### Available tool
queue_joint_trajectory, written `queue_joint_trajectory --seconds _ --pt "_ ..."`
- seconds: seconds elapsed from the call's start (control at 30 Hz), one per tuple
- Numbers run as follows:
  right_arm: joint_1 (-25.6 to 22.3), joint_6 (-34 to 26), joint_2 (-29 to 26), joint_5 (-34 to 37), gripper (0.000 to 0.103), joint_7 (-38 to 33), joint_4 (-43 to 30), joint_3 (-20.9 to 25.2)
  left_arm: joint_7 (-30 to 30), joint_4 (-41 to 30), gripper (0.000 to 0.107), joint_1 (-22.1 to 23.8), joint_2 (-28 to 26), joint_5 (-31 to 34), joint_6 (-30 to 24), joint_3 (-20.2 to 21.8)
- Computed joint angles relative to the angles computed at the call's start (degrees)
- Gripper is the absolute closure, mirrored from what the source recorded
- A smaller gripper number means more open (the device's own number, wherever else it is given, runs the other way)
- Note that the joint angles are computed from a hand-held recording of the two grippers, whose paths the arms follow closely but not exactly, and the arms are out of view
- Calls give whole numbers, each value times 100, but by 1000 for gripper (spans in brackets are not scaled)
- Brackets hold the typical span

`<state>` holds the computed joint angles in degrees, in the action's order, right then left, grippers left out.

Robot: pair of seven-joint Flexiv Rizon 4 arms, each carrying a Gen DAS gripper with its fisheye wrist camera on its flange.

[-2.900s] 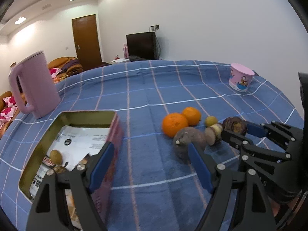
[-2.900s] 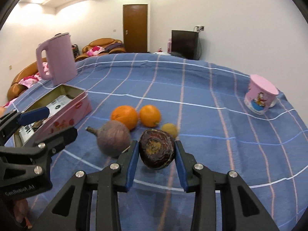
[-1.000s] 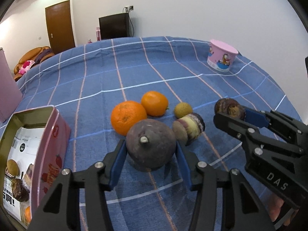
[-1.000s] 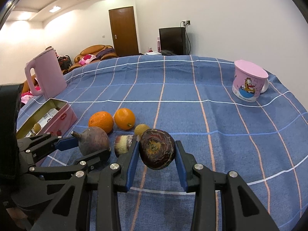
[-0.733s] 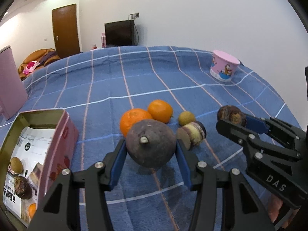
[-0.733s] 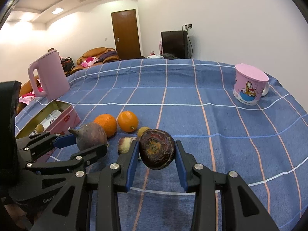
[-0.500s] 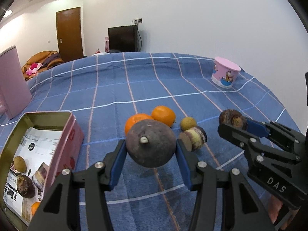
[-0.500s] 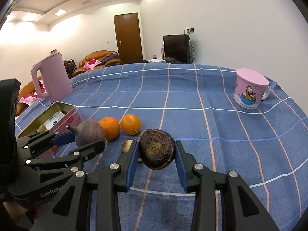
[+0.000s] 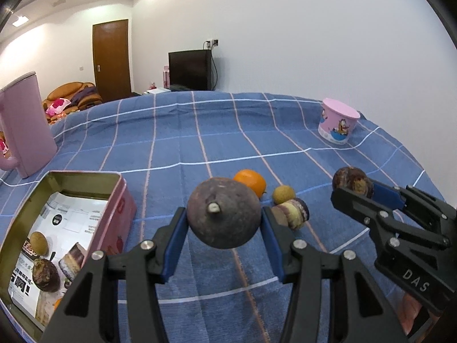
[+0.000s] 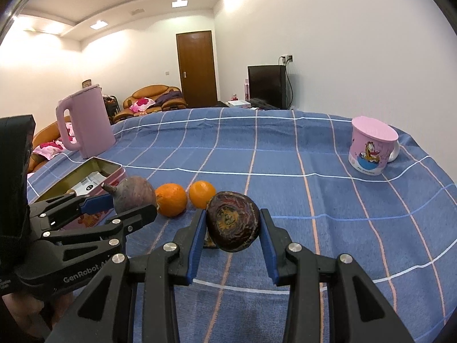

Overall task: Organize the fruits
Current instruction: 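Lift the grey fruit with the left tool while the right tool lifts the beet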

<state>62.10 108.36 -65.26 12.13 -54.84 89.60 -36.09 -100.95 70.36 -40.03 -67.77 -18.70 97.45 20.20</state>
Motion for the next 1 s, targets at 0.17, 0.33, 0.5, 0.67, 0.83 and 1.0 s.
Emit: queue_joint_trajectory --seconds 0.17,0.33,0.5,0.67,0.83,1.0 --pt "88 91 -43 102 64 -33 34 -94 -68 70 54 -121 -22 -105 135 183" --pt "174 172 -92 249 64 -107 47 -175 -41 123 54 -220 -52 -278 255 309" --pt "242 225 -130 394 64 -187 42 -239 61 210 54 -326 -79 -517 440 407" --pt "280 294 -148 518 64 -283 53 -264 274 303 54 -458 -122 -875 656 498" --pt "334 330 -176 655 64 -373 49 -308 548 360 54 -592 -185 -1294 862 574" --pt "361 374 -196 761 64 -451 39 -324 844 435 54 -641 -203 -1605 1159 500"
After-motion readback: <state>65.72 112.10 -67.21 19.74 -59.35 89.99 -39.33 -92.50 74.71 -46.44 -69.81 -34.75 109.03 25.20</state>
